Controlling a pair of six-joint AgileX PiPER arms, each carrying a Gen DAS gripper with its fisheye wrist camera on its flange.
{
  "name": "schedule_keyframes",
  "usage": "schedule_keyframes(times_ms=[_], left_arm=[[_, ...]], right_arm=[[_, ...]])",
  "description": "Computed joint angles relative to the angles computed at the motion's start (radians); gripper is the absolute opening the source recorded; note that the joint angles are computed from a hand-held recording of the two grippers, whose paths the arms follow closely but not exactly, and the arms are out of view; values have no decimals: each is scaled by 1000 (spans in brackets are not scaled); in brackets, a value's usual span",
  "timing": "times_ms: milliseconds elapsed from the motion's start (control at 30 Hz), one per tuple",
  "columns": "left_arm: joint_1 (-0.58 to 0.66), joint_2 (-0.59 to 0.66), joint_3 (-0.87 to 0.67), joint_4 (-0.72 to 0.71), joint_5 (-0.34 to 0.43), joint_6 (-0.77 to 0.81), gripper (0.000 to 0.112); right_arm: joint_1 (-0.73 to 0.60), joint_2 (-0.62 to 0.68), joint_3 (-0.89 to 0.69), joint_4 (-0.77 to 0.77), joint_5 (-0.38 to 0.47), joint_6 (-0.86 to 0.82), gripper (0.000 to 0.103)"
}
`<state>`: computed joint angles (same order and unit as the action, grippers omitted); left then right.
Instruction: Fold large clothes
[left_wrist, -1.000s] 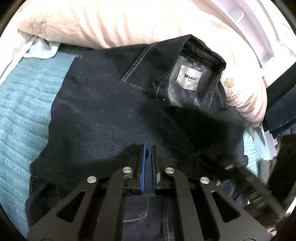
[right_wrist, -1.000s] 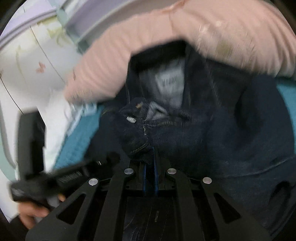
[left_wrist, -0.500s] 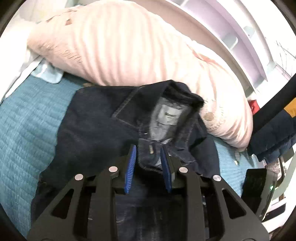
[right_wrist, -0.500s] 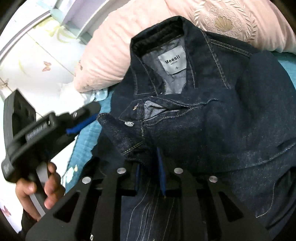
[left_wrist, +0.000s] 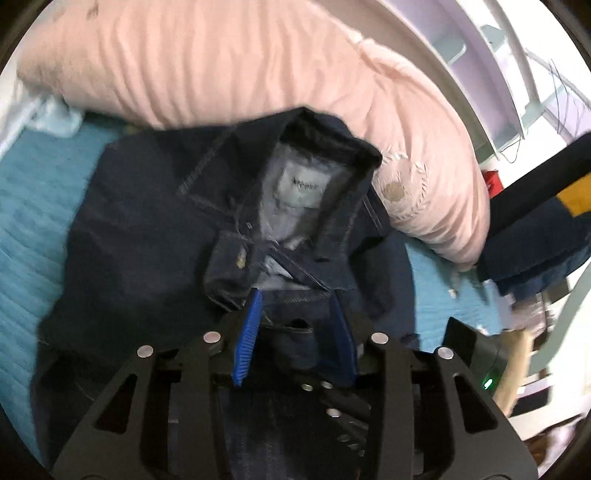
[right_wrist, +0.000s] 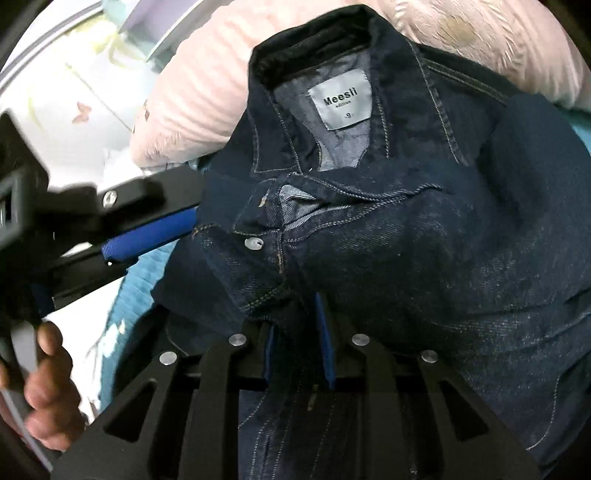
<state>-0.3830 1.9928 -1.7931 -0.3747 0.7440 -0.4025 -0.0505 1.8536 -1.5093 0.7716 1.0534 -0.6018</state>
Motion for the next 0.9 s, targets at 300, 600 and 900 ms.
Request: schedule_keyframes(times_ms=[300,600,900], left_arm=[[3,157,-165,-74,138,29,34],[34,253,-217,-62,201,-13,15],[3,189,-197,59,212,-14,16]], right_arm=[[37,3,31,-26,-63,14,22],[16,-64,88,38,-10,-31,93],[-211,-125,61,47,17,-125,94]])
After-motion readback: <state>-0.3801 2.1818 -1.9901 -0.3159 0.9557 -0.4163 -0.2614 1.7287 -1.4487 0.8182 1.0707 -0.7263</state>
